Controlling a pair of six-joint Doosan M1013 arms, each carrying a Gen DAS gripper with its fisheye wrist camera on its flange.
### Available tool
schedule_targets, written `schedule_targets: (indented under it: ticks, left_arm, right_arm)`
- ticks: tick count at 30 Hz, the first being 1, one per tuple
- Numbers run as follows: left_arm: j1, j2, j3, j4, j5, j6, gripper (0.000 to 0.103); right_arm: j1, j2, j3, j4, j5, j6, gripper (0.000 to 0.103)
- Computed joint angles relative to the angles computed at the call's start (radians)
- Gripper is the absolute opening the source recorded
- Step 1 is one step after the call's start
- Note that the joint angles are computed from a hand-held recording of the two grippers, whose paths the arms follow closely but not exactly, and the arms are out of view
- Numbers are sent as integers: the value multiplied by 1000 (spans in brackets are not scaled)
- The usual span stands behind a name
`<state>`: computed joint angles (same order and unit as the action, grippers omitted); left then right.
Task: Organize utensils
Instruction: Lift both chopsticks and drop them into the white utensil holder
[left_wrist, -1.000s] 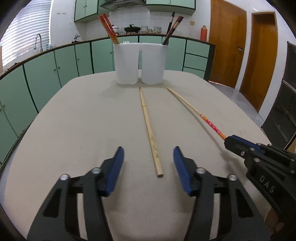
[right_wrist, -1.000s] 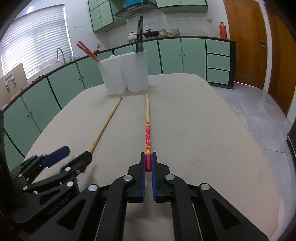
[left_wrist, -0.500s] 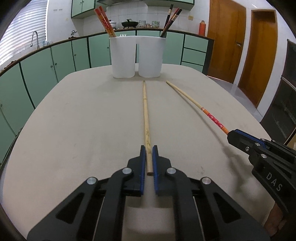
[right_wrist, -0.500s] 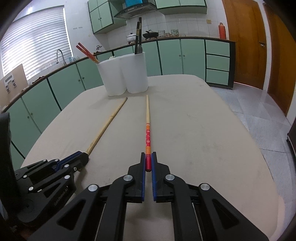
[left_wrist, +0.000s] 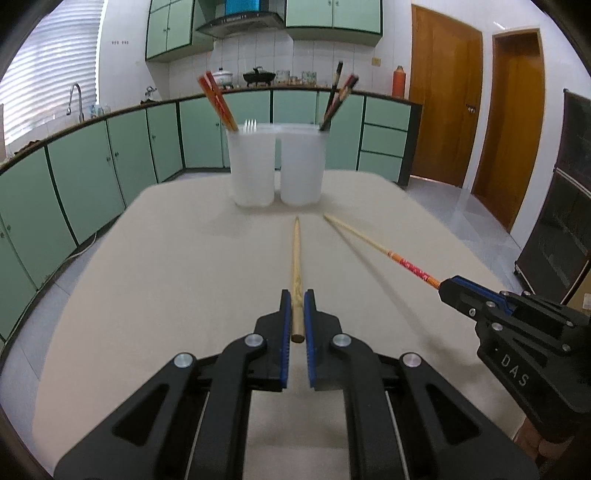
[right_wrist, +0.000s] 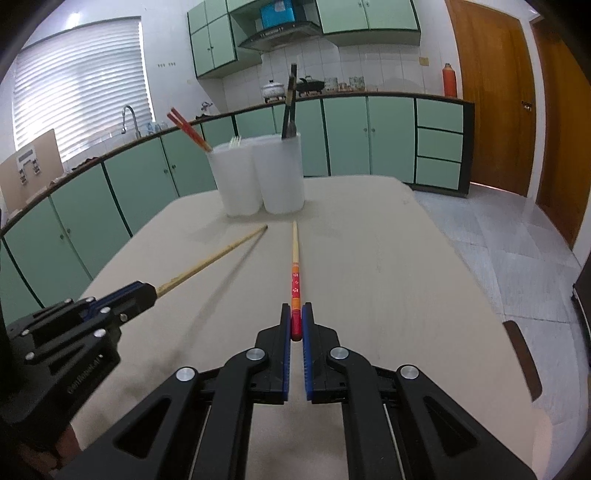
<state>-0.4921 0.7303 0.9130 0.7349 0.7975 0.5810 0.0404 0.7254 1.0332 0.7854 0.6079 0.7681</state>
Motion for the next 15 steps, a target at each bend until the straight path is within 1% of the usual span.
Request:
schedule_targets:
  ticks: [4, 10, 15]
  left_arm:
    - [1, -15, 1, 27, -21, -30, 6]
    - [4, -36, 1, 91, -58, -86, 6]
    - [10, -41, -22, 116, -85, -90, 6]
  right_arm:
    - [-2, -10, 0, 40, -10, -55, 6]
    - [-8, -20, -21, 101, 4, -101, 6]
    - [-13, -20, -56, 146, 19, -126, 6]
